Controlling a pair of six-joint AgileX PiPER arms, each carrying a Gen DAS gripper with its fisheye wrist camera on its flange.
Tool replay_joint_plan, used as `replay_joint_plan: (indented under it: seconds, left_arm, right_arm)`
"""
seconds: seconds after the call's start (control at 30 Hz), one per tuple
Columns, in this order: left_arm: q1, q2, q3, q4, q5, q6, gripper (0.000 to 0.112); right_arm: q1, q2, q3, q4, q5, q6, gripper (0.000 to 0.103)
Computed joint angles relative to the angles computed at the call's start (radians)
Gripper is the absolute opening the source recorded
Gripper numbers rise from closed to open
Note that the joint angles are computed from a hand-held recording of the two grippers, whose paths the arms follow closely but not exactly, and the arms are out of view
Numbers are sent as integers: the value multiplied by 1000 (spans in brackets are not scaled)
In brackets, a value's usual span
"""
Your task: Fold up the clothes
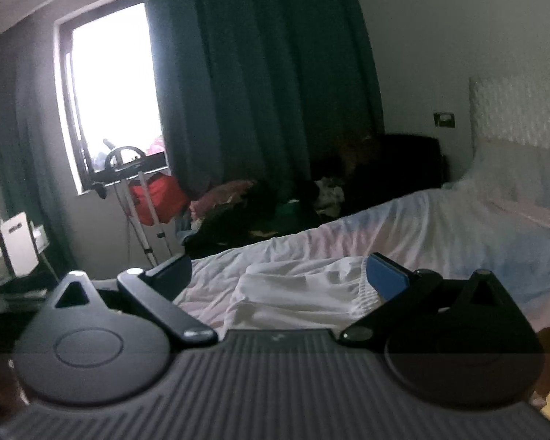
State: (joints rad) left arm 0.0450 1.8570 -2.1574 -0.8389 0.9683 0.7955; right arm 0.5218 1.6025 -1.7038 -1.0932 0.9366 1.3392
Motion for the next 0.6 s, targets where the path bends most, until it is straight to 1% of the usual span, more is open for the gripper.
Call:
replay_joint_plan:
  seconds: [0.1, 0.2, 0.27, 0.43, 0.47, 0.53, 0.6]
  left_arm:
    - [42, -82, 172, -117, -43, 118, 103]
    - [55, -143, 310, -165, -100, 204, 103]
    - [66, -173, 387, -204, -127, 260, 103]
    - [100, -219, 514, -281, -148, 357, 103]
    - [108, -227, 538, -297, -150, 377, 103]
    - [127, -236, 575, -339, -139, 432, 103]
    - [138, -229, 596, -368, -123, 462, 103]
  right_arm:
    - [71, -29, 88, -111, 1, 112, 103]
    - [120, -38, 159, -202, 19, 226, 103]
    - [147, -27, 181, -240, 49, 271, 103]
    - [207, 13, 221, -309, 129, 297, 103]
    - [215, 17, 234, -317, 134, 309, 103]
    - [215, 12, 267, -325, 113, 350, 103]
    - [222, 20, 300, -360, 123, 398, 103]
